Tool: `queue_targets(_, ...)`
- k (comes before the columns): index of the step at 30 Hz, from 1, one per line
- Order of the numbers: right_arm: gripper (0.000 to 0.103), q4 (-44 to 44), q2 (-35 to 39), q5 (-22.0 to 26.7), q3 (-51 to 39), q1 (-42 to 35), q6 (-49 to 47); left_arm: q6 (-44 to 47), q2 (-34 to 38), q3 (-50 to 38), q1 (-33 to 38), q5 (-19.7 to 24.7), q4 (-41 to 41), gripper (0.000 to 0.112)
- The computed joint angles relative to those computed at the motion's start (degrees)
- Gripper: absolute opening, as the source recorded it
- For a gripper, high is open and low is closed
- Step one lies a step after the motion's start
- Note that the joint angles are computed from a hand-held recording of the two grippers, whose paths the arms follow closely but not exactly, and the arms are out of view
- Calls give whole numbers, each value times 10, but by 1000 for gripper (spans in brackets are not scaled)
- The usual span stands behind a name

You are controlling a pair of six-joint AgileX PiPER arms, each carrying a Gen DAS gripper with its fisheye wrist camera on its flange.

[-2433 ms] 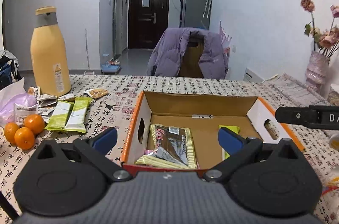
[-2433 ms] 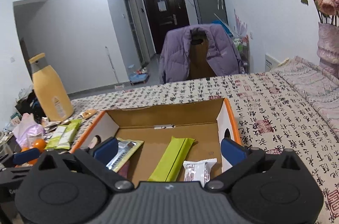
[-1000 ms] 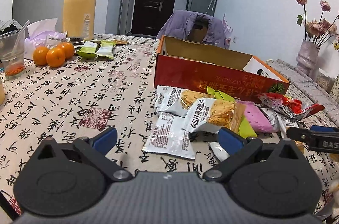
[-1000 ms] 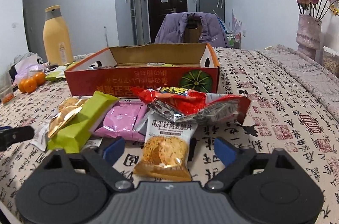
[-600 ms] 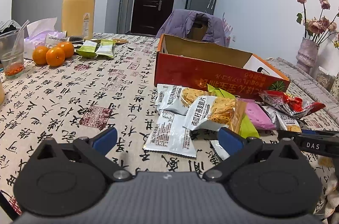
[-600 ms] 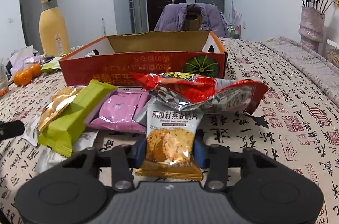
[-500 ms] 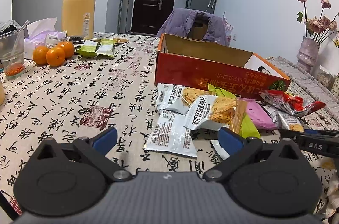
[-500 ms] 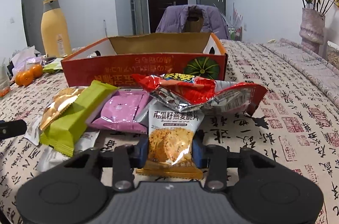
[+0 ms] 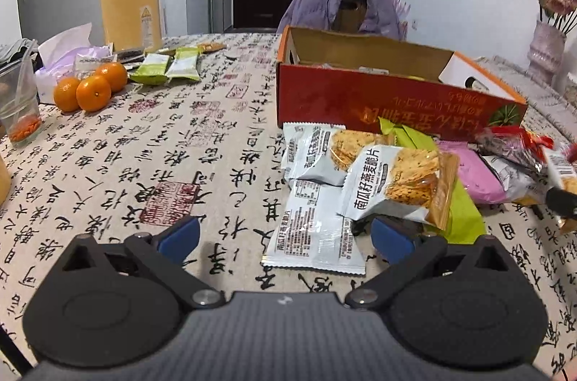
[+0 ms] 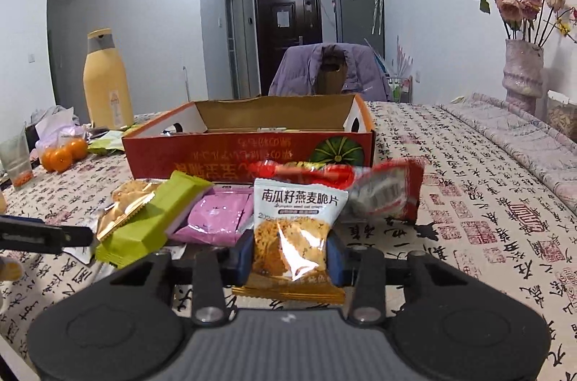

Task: Organize snacks
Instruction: 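Grasp the pumpkin-seed biscuit packet with the right gripper while the left gripper grasps a white packet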

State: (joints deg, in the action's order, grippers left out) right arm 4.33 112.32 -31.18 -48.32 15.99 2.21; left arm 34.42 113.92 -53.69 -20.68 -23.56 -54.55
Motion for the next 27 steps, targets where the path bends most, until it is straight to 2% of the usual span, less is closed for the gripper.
queue_targets(4,39,-12,-1,-4,5,-6,12,63,16,-26,-4,11,-55,100)
queue_targets(8,39,-25,0,-5,6,-8,23,149,34,-61,-6,24,-135,85)
queue_targets(10,39,-32,1,-6,7,-9,29,165,39,-69,-9,19,-149,82)
queue_targets(11,39,-34,0,-7,9,-9,31,154,39,-70,-8,22,-137,76)
queue_targets(14,39,-39,0,-6,9,-10,36,106,34,-60,-6,26,-76,45)
queue_targets(17,39,-46,0,-7,11,-11,42,90,30,-50,-10,20,-53,40)
queue_targets(27,39,-62,-6,-11,21,-11,52,46,-2,11,-29,-39,-25,40)
